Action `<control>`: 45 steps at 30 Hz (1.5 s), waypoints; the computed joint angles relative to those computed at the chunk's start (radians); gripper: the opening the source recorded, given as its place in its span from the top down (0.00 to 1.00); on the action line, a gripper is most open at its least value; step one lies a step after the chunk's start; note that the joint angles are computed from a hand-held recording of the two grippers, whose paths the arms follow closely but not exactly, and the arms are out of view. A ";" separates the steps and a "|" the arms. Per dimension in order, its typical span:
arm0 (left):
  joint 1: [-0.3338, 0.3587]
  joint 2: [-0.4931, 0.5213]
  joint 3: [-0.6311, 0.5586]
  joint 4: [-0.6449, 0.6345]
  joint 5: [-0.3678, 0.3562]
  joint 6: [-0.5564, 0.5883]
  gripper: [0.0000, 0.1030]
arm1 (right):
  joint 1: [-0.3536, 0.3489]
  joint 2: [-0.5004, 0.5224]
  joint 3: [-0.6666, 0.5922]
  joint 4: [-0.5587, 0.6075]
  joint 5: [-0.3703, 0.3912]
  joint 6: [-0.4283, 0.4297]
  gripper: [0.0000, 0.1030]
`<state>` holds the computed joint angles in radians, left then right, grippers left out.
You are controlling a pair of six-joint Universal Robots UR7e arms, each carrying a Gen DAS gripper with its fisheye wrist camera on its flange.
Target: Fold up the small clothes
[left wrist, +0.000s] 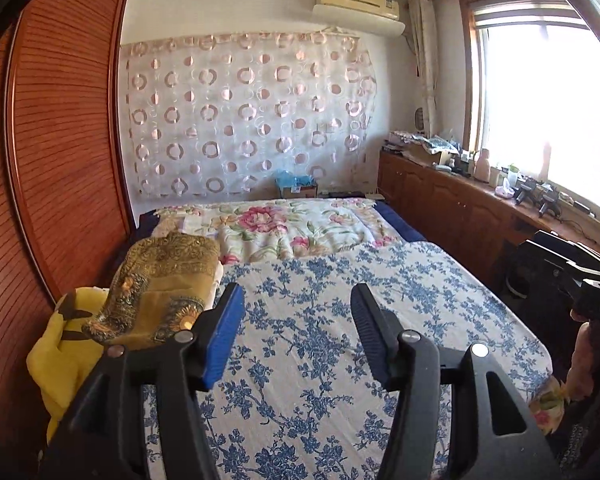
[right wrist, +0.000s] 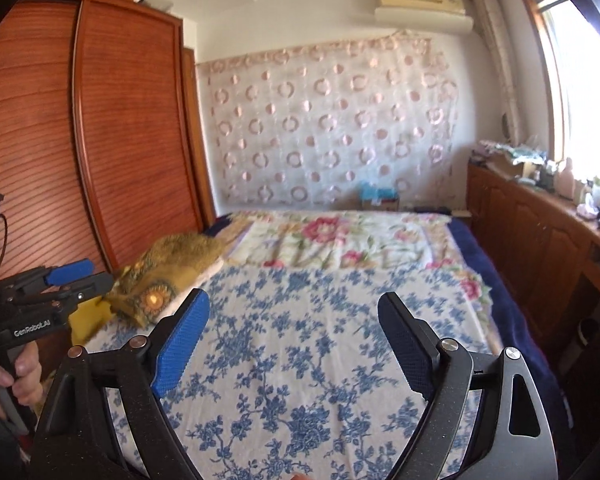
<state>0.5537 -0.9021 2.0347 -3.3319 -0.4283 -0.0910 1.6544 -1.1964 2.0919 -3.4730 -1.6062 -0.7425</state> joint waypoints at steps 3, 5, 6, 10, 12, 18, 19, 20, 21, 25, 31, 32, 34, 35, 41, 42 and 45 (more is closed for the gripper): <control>-0.021 -0.010 0.008 -0.035 0.016 0.023 0.46 | 0.009 -0.012 0.012 -0.035 0.000 0.009 0.15; -0.026 -0.012 0.009 -0.048 0.029 0.033 0.45 | 0.013 -0.016 0.020 -0.057 -0.005 0.012 0.15; -0.030 -0.013 0.011 -0.061 0.035 0.045 0.45 | 0.015 -0.017 0.022 -0.069 -0.009 0.014 0.15; -0.030 -0.020 0.021 -0.084 0.046 0.055 0.45 | 0.018 -0.014 0.025 -0.103 -0.018 0.018 0.15; -0.028 -0.023 0.025 -0.086 0.050 0.052 0.45 | 0.019 -0.012 0.021 -0.105 -0.018 0.022 0.15; -0.023 -0.022 0.026 -0.086 0.056 0.042 0.45 | 0.018 -0.012 0.022 -0.108 -0.020 0.021 0.15; -0.023 -0.022 0.027 -0.086 0.055 0.042 0.45 | 0.018 -0.013 0.021 -0.105 -0.020 0.021 0.15; -0.023 -0.022 0.027 -0.088 0.056 0.044 0.45 | 0.017 -0.012 0.023 -0.108 -0.019 0.020 0.15; -0.023 -0.021 0.026 -0.091 0.057 0.046 0.45 | 0.016 -0.011 0.024 -0.111 -0.018 0.018 0.15; -0.022 -0.022 0.027 -0.095 0.057 0.049 0.45 | 0.017 -0.007 0.023 -0.115 -0.020 0.017 0.15; -0.021 -0.026 0.031 -0.081 0.054 0.044 0.45 | 0.019 -0.006 0.023 -0.118 -0.023 0.021 0.15; -0.021 -0.027 0.032 -0.080 0.053 0.045 0.45 | 0.019 -0.007 0.025 -0.119 -0.021 0.020 0.15; -0.022 -0.027 0.031 -0.079 0.055 0.044 0.45 | 0.021 -0.002 0.023 -0.123 -0.024 0.021 0.15; -0.022 -0.027 0.032 -0.080 0.053 0.044 0.45 | 0.021 -0.003 0.024 -0.122 -0.023 0.020 0.15; -0.024 -0.022 0.030 -0.081 0.057 0.042 0.45 | 0.026 -0.006 0.031 -0.133 -0.024 0.016 0.15; -0.024 -0.022 0.031 -0.081 0.056 0.042 0.45 | 0.027 -0.006 0.030 -0.133 -0.023 0.017 0.15; -0.025 -0.021 0.030 -0.084 0.057 0.045 0.45 | 0.028 -0.005 0.030 -0.137 -0.024 0.016 0.15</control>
<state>0.5285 -0.9232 2.0643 -3.4154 -0.3713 -0.0465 1.6828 -1.2015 2.1214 -3.6097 -1.6298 -0.7264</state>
